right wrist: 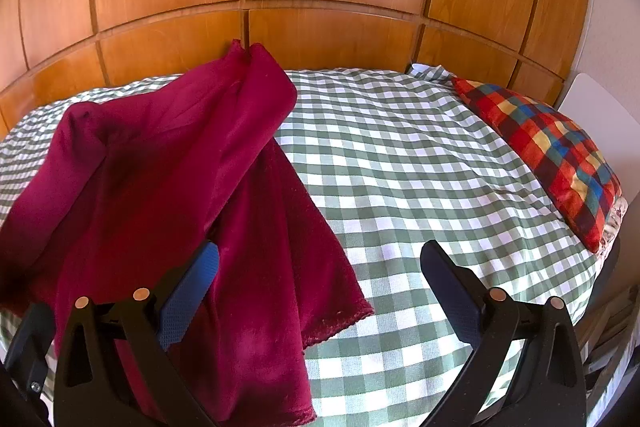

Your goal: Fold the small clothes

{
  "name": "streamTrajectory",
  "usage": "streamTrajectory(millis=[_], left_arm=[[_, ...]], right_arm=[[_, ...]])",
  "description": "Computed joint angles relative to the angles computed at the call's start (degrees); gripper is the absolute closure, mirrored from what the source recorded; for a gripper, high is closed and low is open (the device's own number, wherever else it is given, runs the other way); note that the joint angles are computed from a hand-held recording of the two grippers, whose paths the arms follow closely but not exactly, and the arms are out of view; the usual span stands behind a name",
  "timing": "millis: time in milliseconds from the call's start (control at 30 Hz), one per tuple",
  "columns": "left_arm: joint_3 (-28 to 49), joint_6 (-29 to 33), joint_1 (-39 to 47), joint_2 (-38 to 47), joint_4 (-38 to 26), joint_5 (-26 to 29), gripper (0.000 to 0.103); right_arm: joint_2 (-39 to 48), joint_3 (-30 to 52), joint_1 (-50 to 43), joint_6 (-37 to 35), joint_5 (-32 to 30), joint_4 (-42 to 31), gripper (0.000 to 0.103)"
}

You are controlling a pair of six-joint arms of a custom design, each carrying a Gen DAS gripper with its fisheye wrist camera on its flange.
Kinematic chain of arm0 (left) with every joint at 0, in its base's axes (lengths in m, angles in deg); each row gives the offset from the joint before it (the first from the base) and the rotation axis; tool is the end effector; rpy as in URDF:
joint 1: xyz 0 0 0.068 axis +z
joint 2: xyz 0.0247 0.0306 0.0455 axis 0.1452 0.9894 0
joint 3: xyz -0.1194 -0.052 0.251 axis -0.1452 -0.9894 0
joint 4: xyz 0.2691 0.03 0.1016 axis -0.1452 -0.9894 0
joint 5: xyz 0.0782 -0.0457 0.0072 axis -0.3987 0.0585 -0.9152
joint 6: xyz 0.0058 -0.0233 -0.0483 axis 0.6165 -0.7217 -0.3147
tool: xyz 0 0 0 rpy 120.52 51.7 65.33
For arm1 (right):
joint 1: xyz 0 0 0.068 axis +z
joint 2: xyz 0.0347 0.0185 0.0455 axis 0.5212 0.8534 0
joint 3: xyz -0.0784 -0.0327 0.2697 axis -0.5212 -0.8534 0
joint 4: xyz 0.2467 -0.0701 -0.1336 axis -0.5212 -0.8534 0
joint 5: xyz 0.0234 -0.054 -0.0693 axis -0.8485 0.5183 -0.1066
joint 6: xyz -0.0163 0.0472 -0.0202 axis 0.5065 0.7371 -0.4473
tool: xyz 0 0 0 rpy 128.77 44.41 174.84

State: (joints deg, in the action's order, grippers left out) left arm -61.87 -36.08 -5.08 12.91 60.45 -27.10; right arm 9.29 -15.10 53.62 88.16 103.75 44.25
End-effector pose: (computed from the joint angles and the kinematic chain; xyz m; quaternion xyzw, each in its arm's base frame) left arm 0.2130 -0.0582 0.0896 0.2513 0.8597 -0.0901 0.4355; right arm 0.2202 0.0650 0.0731 0.2456 0.8840 -0.1688 0.3601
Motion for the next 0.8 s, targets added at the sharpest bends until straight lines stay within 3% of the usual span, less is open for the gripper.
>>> streamTrajectory(millis=[533, 800], left_arm=[[-2.9, 3.8, -0.9, -0.4, 1.4, 1.2, 0.003], [-3.6, 9.4, -0.6, 3.3, 1.1, 5.6, 0.003]], right_arm=[[0.3, 0.1, 0.3, 0.3, -0.1, -0.5, 0.003], [0.7, 0.3, -0.1, 0.2, -0.9, -0.3, 0.003]])
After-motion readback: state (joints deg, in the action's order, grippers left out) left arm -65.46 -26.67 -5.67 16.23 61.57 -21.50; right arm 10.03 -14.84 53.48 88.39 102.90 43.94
